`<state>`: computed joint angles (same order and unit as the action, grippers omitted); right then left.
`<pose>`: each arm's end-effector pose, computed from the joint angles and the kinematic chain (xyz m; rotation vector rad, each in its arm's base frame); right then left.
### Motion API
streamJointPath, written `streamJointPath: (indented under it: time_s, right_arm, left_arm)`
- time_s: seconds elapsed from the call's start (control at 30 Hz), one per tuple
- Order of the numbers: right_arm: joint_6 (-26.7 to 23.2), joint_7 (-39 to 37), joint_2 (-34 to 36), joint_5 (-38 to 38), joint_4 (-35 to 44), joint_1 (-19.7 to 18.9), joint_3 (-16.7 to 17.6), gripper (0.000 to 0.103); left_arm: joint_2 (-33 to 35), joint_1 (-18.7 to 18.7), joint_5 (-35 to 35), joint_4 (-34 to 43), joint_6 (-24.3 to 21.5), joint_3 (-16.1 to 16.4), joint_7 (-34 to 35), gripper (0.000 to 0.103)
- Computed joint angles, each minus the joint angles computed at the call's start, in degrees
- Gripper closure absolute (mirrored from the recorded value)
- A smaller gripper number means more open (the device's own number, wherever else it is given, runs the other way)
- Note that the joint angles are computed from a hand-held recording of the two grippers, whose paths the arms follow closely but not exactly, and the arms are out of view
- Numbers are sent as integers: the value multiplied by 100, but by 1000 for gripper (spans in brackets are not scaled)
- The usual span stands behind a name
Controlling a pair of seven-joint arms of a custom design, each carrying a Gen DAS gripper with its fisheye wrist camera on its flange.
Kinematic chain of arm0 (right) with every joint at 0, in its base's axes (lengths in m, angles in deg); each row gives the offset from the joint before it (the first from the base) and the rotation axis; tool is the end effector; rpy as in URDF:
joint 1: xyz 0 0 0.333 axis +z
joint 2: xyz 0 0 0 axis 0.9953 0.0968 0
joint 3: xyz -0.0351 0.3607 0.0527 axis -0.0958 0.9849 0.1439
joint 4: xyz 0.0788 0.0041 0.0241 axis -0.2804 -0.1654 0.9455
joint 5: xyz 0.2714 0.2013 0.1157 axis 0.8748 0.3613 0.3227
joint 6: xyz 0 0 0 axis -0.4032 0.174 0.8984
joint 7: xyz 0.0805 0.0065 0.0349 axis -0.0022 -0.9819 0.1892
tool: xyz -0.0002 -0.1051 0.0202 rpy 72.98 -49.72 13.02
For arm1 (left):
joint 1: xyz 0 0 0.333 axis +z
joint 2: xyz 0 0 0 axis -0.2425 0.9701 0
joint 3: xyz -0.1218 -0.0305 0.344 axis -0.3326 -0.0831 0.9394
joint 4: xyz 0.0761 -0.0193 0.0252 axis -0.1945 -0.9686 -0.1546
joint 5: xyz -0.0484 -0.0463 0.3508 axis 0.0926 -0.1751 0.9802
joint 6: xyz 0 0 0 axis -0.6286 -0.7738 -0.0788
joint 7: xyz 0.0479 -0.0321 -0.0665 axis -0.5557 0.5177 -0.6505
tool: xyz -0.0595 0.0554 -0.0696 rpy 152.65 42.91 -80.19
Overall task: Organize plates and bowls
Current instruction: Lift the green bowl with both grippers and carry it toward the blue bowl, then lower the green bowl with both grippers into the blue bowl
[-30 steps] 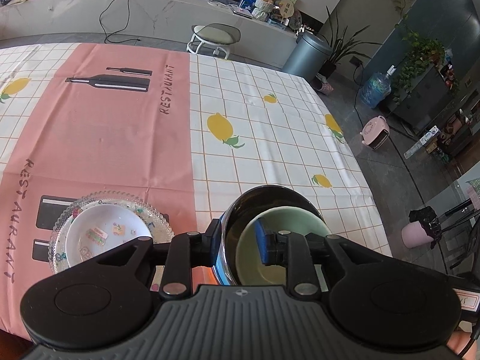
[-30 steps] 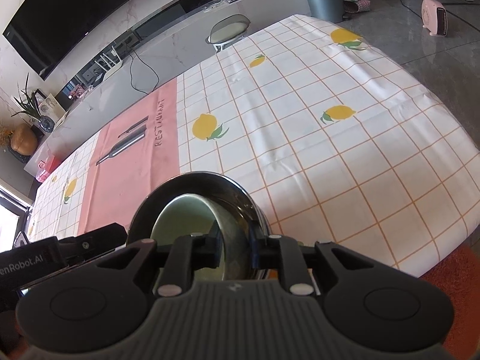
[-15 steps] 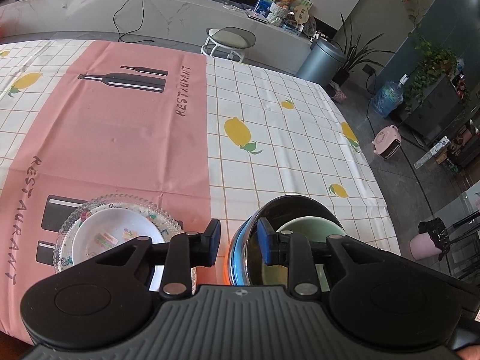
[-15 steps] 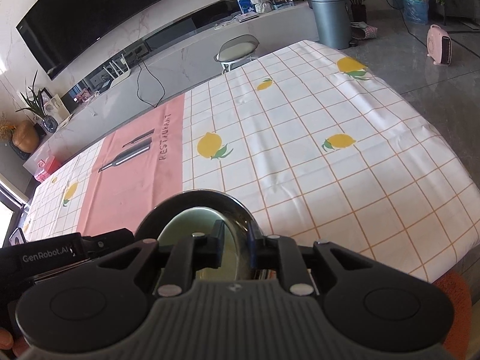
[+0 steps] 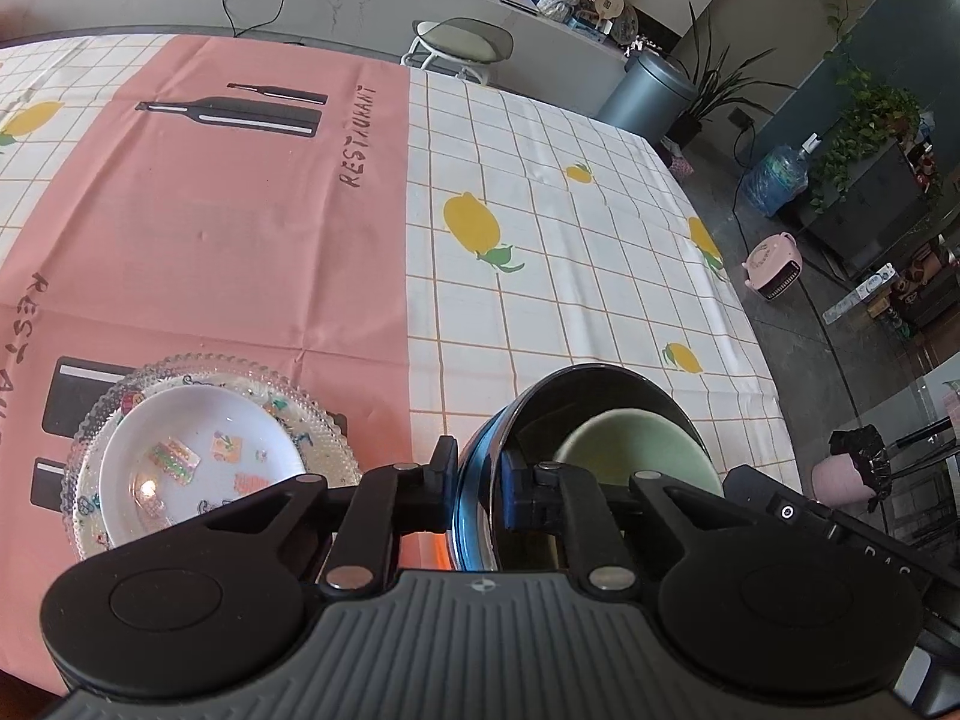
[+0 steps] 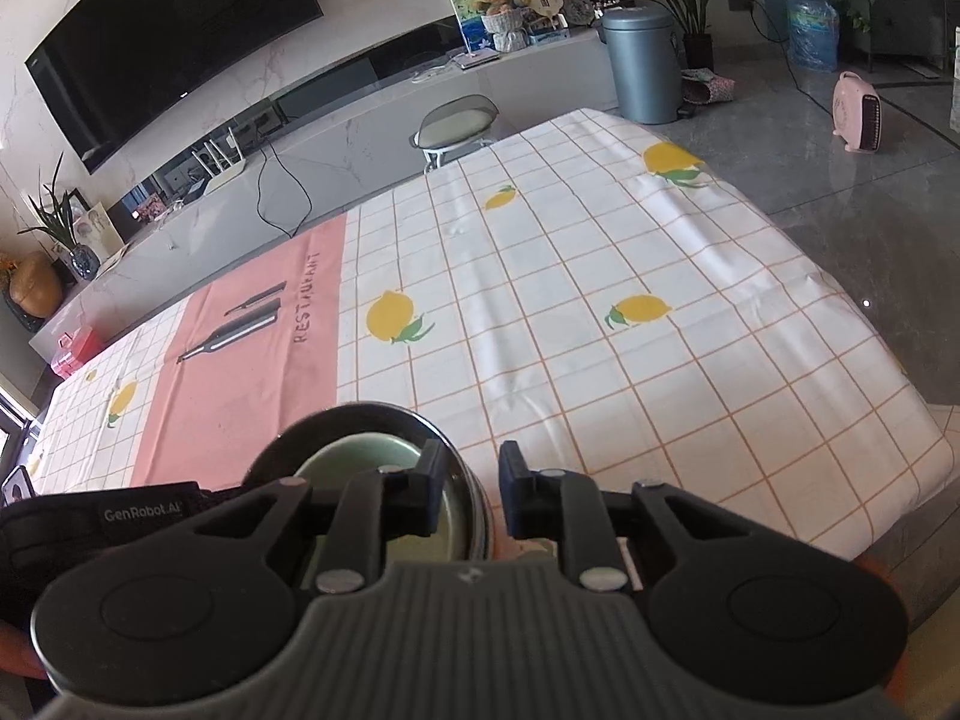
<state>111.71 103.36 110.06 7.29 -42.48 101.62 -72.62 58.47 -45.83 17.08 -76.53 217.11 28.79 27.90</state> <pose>0.6227 0.2184 0.3703 -1.5786 1.8535 -0.3418 0.6233 -0.3448 0.3243 -2.1866 1.8391 -0.9718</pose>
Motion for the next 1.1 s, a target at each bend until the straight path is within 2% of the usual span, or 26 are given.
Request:
streamJointPath:
  time_s: [0.07, 0.1, 0.13, 0.2, 0.3, 0.33, 0.37, 0.43, 0.47, 0.5, 0.53, 0.63, 0.73, 0.8, 0.9, 1.1]
  right_arm:
    - [196, 16, 46, 23, -67, -44, 30, 96]
    - [167, 31, 61, 34, -47, 40, -64, 103]
    - [162, 57, 86, 51, -23, 126, -163, 103]
    - [168, 72, 111, 68, 6, 108, -147, 103]
    - [147, 44, 105, 102, 7, -257, 261, 97]
    - [181, 64, 95, 129, -21, -328, 334, 97]
    - [271, 92, 78, 155, -73, -379, 380, 95]
    - [374, 177, 38, 208, -143, -276, 246, 76]
    - [428, 236, 18, 249, -178, -187, 137, 61]
    - [460, 281, 7, 278, -199, -149, 86, 56]
    - [456, 310, 4, 287, -203, -193, 125, 56]
    - [378, 361, 41, 261, -168, -599, 572, 48]
    - [279, 364, 117, 220, -123, -916, 937, 46]
    - [205, 353, 167, 215, -116, -1106, 1170, 42]
    - [38, 298, 292, 263, -62, -1480, 1606, 42]
    - [-72, 117, 463, 380, 30, -1734, 1925, 42]
  left_arm:
    - [2, -32, 18, -7, 1, 35, -1, 87]
    - [5, -43, 21, -1, -13, 50, -12, 87]
    - [7, -55, 21, 8, -26, 66, -30, 88]
    - [-3, -75, 35, 19, -75, 90, -58, 87]
    - [-48, -101, 41, -8, -111, 128, -172, 83]
    - [-73, -85, 31, -54, -52, 115, -205, 75]
    - [-102, -84, 14, -115, 35, 117, -238, 66]
    - [-154, -116, -44, -231, 224, 157, -294, 58]
    - [-176, -144, -80, -282, 317, 184, -307, 54]
    - [-194, -175, -118, -322, 386, 212, -306, 51]
    - [-204, -190, -156, -347, 450, 216, -290, 47]
    - [-190, -57, -250, -319, 505, 0, -119, 38]
    - [-124, 100, -307, -219, 410, -245, 76, 36]
    - [-72, 57, -327, -140, 273, -218, 104, 36]
    - [5, 102, -316, -34, 90, -288, 134, 36]
    - [136, -63, -97, 192, -290, -90, -18, 37]
